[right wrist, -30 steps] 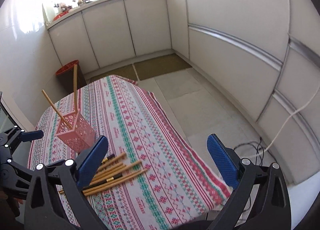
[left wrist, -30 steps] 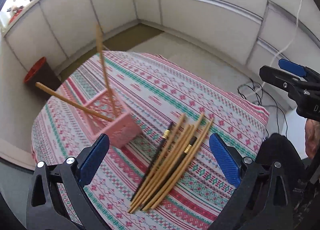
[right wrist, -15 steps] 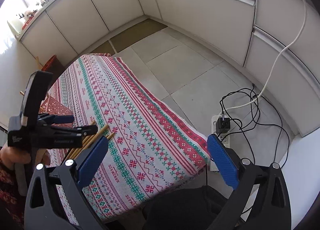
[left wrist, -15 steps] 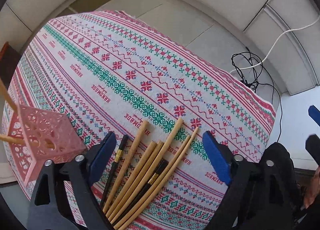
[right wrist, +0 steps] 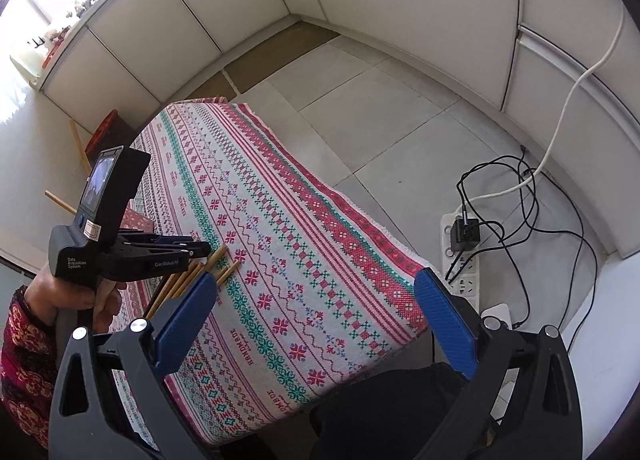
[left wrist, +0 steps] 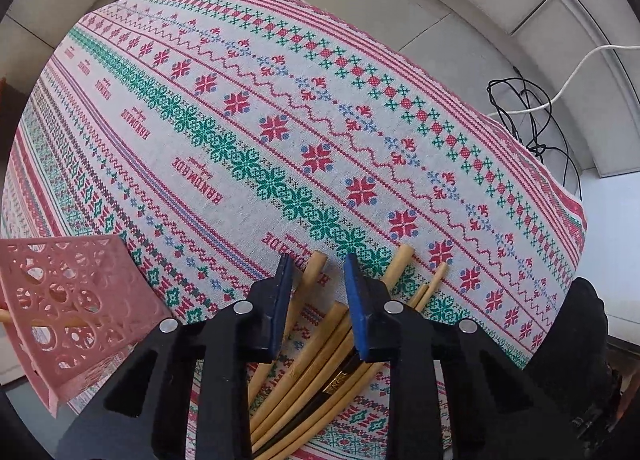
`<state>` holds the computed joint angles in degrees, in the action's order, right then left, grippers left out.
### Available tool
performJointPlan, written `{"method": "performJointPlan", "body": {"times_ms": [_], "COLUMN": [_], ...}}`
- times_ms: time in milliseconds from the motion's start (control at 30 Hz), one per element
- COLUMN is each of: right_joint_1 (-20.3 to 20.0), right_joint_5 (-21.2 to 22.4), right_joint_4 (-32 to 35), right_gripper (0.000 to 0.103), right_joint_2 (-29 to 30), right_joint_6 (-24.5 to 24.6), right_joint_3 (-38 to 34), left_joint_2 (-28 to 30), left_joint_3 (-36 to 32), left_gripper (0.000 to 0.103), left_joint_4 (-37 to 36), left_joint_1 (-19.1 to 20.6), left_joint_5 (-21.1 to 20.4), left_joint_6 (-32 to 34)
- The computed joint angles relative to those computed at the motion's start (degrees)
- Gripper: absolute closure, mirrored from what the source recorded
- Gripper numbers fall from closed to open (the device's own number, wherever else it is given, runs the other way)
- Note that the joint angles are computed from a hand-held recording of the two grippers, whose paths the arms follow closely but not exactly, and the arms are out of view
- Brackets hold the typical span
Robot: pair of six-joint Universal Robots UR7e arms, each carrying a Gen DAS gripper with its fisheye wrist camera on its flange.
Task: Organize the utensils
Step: 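Grasp another wooden chopstick with the left tool while the right tool reaches the pile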
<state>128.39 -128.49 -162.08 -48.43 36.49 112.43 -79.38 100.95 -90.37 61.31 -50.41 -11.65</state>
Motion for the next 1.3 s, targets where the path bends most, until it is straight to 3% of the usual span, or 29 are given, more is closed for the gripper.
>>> {"method": "performJointPlan", "body": {"times_ms": [33, 233, 433, 533, 600, 700, 933, 1100, 1133, 1200, 1233, 1300], "right_joint_1": [0.05, -0.11, -0.3, -0.79, -1.93, -3.48, -3.99, -3.57, -3.31, -3.57, -3.7, -3.09], "right_joint_5": [0.2, 1.47, 3.23, 4.51, 7.8, 12.3, 12.05, 9.24, 8.82, 11.64, 13.37, 12.01], "right_joint_4": [-0.01, 1.86, 4.92, 8.82, 11.1, 13.28, 20.25, 28.35, 29.91, 27.63, 22.89, 18.07], "right_gripper": [0.007, 0.007, 0.013, 0.031, 0.054, 0.066, 0.079, 0.099, 0.099, 0.093, 0.093, 0.093], "right_joint_2": [0.44, 4.57, 10.48, 13.55, 15.29, 17.34, 20.57, 24.22, 24.56, 23.6, 22.78, 21.63], "right_joint_6": [0.07, 0.9, 1.78, 3.1, 4.68, 8.11, 13.49, 16.16, 16.89, 18.5, 16.91, 14.88], "right_joint_3": [-0.52, -5.95, -13.61, -17.95, -20.57, -23.25, -27.96, -33.57, -34.3, -32.45, -30.35, -27.95], "left_joint_2": [-0.46, -6.01, -16.24, -20.44, -23.66, -26.39, -29.1, -30.27, -30.73, -31.63, -32.21, -33.05], "left_joint_3": [0.16, 3.21, 5.61, 6.82, 7.69, 7.75, 7.7, 7.74, 7.8, 7.82, 7.91, 8.12], "left_gripper": [0.087, 0.09, 0.091, 0.091, 0.091, 0.094, 0.094, 0.095, 0.095, 0.095, 0.095, 0.095], "left_joint_4": [-0.33, -3.71, -5.2, -5.34, -4.92, -4.12, -3.82, -2.22, -1.56, -0.66, -0.25, 1.02], "left_joint_1": [0.12, -0.28, -5.11, -8.03, -9.96, -11.61, -13.08, -13.99, -14.25, -14.73, -15.04, -15.66], "left_joint_5": [0.12, 1.36, 2.37, 3.6, 4.47, 5.36, 5.91, 7.01, 7.31, 7.93, 8.24, 8.99], "left_joint_6": [0.2, 3.01, 4.17, 2.63, 1.29, -0.06, -1.68, -3.37, -3.93, -5.0, -5.75, -7.47]}}
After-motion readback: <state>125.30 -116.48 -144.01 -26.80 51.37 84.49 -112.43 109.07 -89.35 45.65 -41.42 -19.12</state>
